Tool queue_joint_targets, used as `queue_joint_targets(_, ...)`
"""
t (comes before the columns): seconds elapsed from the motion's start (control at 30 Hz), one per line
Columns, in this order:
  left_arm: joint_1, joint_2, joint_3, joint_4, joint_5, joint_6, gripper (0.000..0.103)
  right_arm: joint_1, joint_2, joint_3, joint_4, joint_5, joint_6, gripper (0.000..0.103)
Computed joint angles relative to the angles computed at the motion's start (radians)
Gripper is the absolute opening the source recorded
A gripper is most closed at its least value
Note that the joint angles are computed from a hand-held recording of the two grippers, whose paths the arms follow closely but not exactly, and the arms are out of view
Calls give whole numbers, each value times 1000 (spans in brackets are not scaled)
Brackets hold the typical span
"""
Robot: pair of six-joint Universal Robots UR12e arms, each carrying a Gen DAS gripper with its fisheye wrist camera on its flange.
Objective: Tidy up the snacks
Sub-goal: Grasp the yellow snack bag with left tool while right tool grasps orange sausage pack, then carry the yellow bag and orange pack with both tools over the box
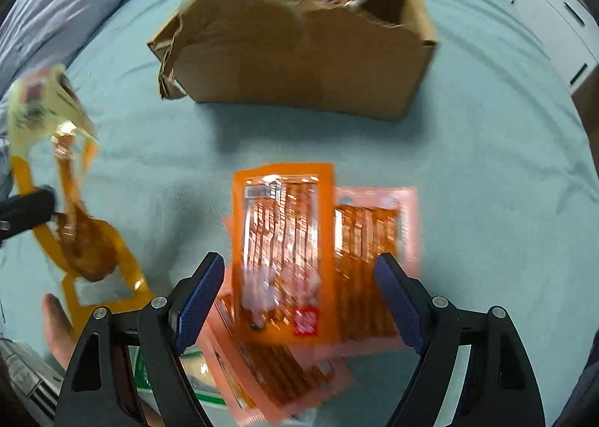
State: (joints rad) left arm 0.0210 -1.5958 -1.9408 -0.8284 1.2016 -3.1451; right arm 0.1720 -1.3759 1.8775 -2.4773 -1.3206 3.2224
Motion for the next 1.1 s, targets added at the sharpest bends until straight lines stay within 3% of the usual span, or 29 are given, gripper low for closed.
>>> queue_joint_targets(0.1,1,6,-1,33,33,-1,3,26,22,-14,-11,-60,-6,81)
queue_joint_targets(0.17,4,4,1,46,24,-5,3,37,25,-18,-19,-92,-20,70)
queue_joint_targets(0.23,9,9,-2,51,21,-3,3,26,20,-12,-32,-62,-9,48)
queue_joint_targets(0.33,4,11,-4,71,44,-2,3,0,10,-3,-28,5,33,38)
queue_joint_targets(0.53,9,15,-9,85,39,-24,3,-40,-33,38,-76,75,98,37)
queue_joint_targets(0.67,13,26,-16,100,24,-25,3,-94,-80,85,-118,155,168,37)
queue_joint_targets(0.87,7,36,4,140,0,-25,3,-155,-166,157,-171,209,237,37)
queue_joint_targets(1.03,-1,0,81,132,-27,-32,3,-155,-178,200,-228,216,280,37)
queue_joint_targets(1.1,-3,-28,134,113,-70,-37,3,-143,-171,193,-228,204,282,37)
